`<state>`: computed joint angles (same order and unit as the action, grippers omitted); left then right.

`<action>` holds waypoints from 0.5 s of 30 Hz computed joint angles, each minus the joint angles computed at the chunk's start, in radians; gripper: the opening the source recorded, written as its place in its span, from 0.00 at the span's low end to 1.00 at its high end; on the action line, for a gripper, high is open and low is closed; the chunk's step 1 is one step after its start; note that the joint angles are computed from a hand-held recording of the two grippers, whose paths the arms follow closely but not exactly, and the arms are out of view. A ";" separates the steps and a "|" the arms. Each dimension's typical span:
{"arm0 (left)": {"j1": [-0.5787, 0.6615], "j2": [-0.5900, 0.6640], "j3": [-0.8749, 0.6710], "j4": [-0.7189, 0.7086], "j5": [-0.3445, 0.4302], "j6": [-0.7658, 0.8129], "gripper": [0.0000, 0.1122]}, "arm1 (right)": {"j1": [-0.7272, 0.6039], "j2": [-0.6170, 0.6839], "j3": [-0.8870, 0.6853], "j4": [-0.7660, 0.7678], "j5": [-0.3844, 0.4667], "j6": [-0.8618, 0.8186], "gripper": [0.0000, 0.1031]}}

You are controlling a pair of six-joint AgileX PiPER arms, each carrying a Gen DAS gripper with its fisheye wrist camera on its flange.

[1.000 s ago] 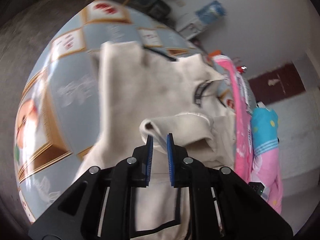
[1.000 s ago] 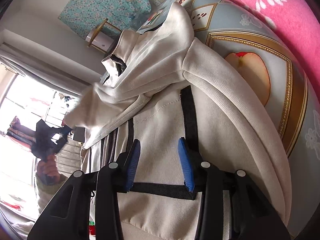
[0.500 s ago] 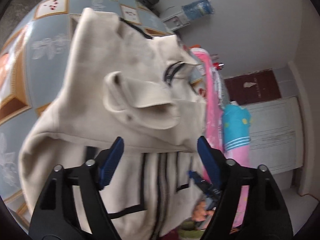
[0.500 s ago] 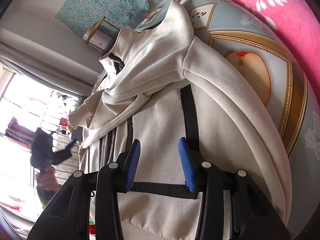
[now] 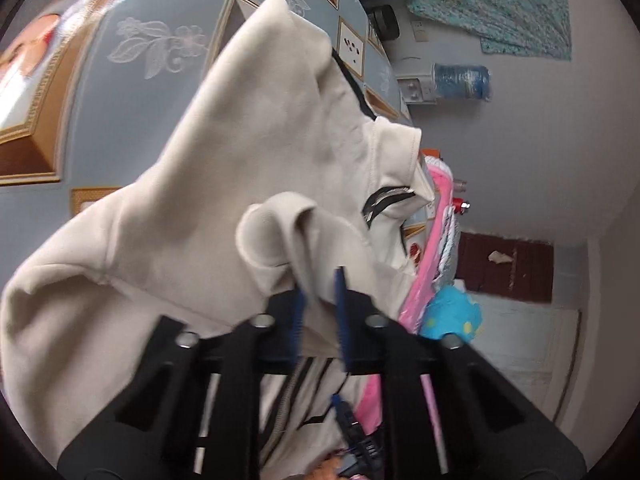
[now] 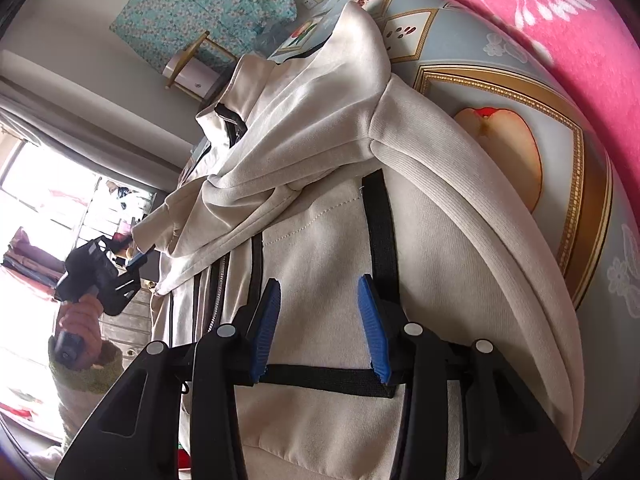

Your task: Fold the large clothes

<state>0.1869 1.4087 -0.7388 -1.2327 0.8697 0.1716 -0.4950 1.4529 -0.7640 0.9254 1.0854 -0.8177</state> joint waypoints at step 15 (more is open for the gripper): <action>0.370 -0.307 0.209 0.405 0.248 0.257 0.06 | 0.048 -0.023 -0.024 -0.055 -0.030 0.073 0.39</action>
<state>0.5569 1.1014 -0.5294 -0.8279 1.1181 0.4287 -0.4467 1.4301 -0.7877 0.8709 1.0558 -0.7446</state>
